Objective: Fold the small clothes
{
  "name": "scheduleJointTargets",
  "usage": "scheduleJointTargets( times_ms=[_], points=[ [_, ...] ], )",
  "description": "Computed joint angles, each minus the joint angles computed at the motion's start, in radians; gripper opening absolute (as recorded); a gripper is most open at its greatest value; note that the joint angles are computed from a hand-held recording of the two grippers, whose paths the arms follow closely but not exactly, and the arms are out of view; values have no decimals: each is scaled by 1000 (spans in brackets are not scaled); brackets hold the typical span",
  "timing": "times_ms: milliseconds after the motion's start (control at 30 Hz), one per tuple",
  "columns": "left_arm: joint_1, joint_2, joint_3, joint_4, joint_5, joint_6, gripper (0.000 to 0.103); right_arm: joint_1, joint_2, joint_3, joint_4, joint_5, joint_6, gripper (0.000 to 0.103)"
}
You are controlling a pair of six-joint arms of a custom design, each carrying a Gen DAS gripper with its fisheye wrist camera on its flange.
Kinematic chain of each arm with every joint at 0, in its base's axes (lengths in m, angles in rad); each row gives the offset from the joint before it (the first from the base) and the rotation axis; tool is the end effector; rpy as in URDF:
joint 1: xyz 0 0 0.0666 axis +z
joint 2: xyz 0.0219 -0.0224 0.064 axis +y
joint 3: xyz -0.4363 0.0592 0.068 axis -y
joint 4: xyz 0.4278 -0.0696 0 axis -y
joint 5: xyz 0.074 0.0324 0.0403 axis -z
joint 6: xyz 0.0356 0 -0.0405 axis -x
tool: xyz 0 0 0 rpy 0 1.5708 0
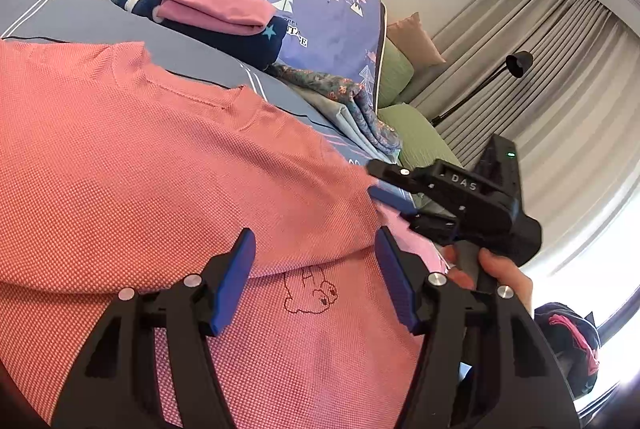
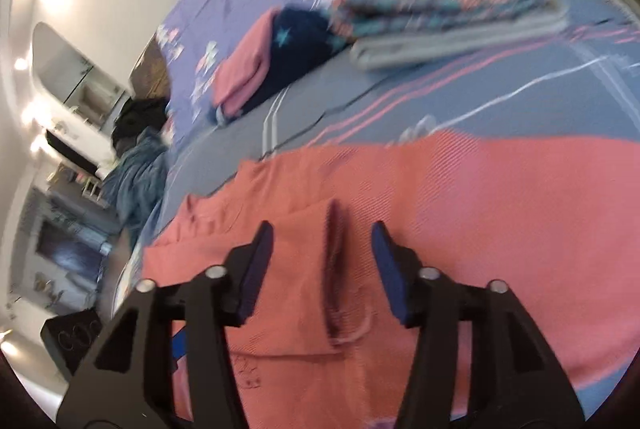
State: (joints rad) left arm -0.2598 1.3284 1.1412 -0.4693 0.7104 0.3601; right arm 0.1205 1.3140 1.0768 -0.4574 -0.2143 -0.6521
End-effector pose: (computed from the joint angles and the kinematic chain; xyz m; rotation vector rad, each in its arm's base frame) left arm 0.4611 -0.1470 0.4291 0.2952 2.2520 -1.1246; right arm 0.4718 0.0644 0.3996 0.4982 2.2766 0.6427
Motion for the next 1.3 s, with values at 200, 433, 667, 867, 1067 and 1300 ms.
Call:
scheduleJointTargets(
  times_ms=[200, 433, 667, 867, 1067, 1300],
  points=[
    [-13, -9, -1, -5, -45, -29, 62, 47, 22, 17, -32, -12, 97, 6],
    [-29, -12, -1, -22, -99, -62, 62, 71, 43, 0, -70, 32, 98, 4],
    [-36, -23, -7, -14, -138, -69, 62, 67, -196, -163, 44, 119, -30, 49],
    [-51, -37, -13, -11, -179, -94, 62, -125, -429, -342, 51, 68, -180, 58],
    [-61, -44, -13, -15, -202, -122, 67, -446, -531, -472, 23, -114, -323, 62],
    [-59, -44, -14, -13, -197, -121, 68, -707, -527, -535, 51, -266, -444, 67]
  ],
)
